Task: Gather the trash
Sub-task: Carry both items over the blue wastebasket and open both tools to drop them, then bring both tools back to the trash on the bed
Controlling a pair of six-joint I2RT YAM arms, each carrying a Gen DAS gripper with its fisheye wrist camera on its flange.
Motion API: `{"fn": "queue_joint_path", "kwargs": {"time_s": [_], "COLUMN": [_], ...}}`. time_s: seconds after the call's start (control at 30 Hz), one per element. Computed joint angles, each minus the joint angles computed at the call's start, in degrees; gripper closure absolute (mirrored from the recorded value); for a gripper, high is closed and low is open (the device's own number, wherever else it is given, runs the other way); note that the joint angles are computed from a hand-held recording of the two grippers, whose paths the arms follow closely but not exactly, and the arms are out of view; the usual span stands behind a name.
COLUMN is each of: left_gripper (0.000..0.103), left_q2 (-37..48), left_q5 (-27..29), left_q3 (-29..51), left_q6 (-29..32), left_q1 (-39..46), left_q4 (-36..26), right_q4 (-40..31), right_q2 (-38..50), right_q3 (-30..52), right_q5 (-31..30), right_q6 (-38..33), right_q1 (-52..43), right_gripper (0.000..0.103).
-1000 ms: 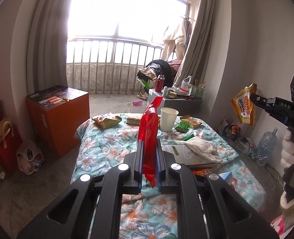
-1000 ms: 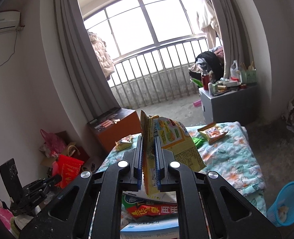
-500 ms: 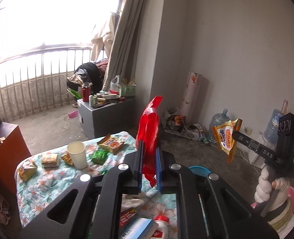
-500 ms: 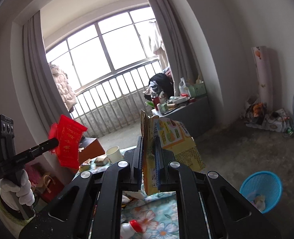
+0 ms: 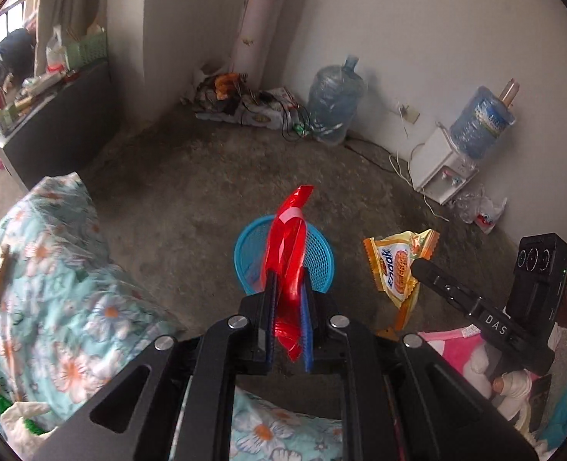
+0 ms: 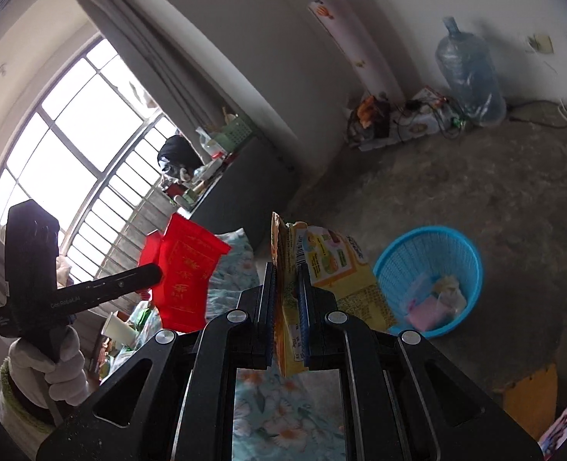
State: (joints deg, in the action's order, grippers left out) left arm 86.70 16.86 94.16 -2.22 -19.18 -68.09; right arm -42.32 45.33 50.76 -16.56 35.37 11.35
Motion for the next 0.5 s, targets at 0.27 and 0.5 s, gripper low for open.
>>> {"fn": "queue_joint_path", "kwargs": {"time_s": [0.27,0.5], "left_gripper": [0.090,0.052], "left_q2": [25.46,27.64], "left_q5": [-4.07,-6.77], "left_q3": [8.21,6.21], "left_q6": [-7.54,-9.62], "left_q1": [-8.94,-10.53], "left_q4": [7.96,15.85], "right_q4": [17.48,23.90], "right_q2": [24.70,39.19], "right_q3": [-8.21,-7.13], "right_q5": [-10.58,-7.78], "right_q6": [-3.24,-4.05], "right_q1": [-16.12,-18.31], "right_gripper": [0.086,0.056]}}
